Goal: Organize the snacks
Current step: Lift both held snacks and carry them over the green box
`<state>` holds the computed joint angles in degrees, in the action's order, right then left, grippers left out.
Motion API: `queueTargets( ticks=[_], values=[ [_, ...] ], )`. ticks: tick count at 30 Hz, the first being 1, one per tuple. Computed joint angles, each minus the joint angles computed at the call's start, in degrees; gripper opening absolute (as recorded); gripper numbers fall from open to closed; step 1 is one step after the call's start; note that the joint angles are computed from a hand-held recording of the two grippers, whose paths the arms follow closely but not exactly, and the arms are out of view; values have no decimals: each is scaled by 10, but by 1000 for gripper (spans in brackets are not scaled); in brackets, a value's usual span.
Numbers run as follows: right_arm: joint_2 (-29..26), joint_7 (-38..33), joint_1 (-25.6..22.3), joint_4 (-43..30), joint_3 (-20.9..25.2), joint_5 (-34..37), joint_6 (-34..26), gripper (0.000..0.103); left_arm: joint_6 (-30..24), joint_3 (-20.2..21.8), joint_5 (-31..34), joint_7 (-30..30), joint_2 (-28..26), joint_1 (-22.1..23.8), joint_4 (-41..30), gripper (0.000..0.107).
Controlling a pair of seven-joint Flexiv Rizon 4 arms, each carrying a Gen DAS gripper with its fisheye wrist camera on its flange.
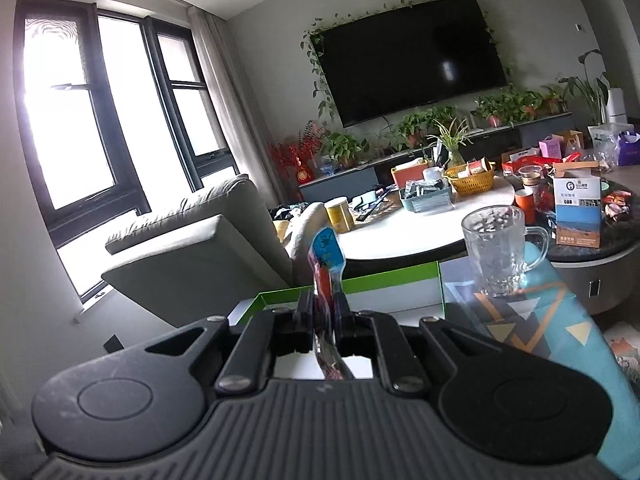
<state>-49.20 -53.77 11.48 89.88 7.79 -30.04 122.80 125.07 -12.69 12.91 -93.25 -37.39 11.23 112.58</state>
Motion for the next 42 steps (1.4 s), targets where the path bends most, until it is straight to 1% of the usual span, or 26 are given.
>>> queueTargets(
  ticks=[1,2,5,6,7,8,9,10,11,13,14,16,19,21,23,25,27,31,33,37,42],
  values=[
    [1,-2,1,1,-1,2,1,13,-16,-7,14,7,-4,5,-7,74],
    [3,-3,1,4,-1,2,3,13,-31,-4,12,18,-9,-2,-15,74],
    [7,-7,2,10,-3,4,7,13,-34,9,-17,41,-31,-28,-39,74],
    [8,-6,0,13,-2,3,6,13,-37,17,-30,48,-35,-39,-46,69],
    [8,-6,0,14,-1,2,5,13,-44,19,-39,57,-41,-44,-56,51],
    [8,-5,-1,13,0,1,2,13,-60,14,-41,65,-45,-43,-67,37],
    [8,-3,-2,13,2,0,0,13,-94,-5,-35,73,-45,-28,-75,14],
    [8,-2,-4,14,3,-2,0,13,-103,-19,-37,75,-45,-17,-73,14],
    [7,-1,-5,14,5,-4,-1,13,-89,-29,-40,71,-50,-9,-72,13],
    [6,1,-9,13,9,-11,0,13,-68,-62,-21,61,-50,23,-66,12],
    [5,3,-11,12,10,-16,0,13,-61,-69,-14,57,-45,33,-63,12],
    [1,9,-16,4,15,-26,-5,13,-51,-53,-21,51,-24,23,-53,12],
    [-5,17,-19,-6,19,-33,-5,13,-39,-30,-31,47,-4,12,-59,12],
    [-9,23,-19,-16,21,-40,-6,13,-25,-8,-44,47,2,-3,-69,12],
    [-13,27,-18,-26,22,-48,-9,13,-15,24,-70,59,0,-31,-87,12],
    [-16,30,-15,-38,22,-57,-16,13,-16,42,-91,69,-4,-48,-103,12],
    [-22,36,-19,-52,28,-74,-26,13,-20,45,-101,75,-11,-52,-124,12],
    [-35,46,-20,-79,37,-94,-45,13,-48,49,-125,92,-27,-60,-161,12],
    [-44,55,-28,-92,50,-110,-58,13,-69,49,-136,100,-34,-62,-176,12],
    [-62,65,-41,-114,72,-134,-86,13,-104,35,-142,113,-45,-53,-192,12],
    [-87,60,-71,-138,130,-164,-135,13,-136,19,-150,124,-48,-44,-189,12]
  ],
)
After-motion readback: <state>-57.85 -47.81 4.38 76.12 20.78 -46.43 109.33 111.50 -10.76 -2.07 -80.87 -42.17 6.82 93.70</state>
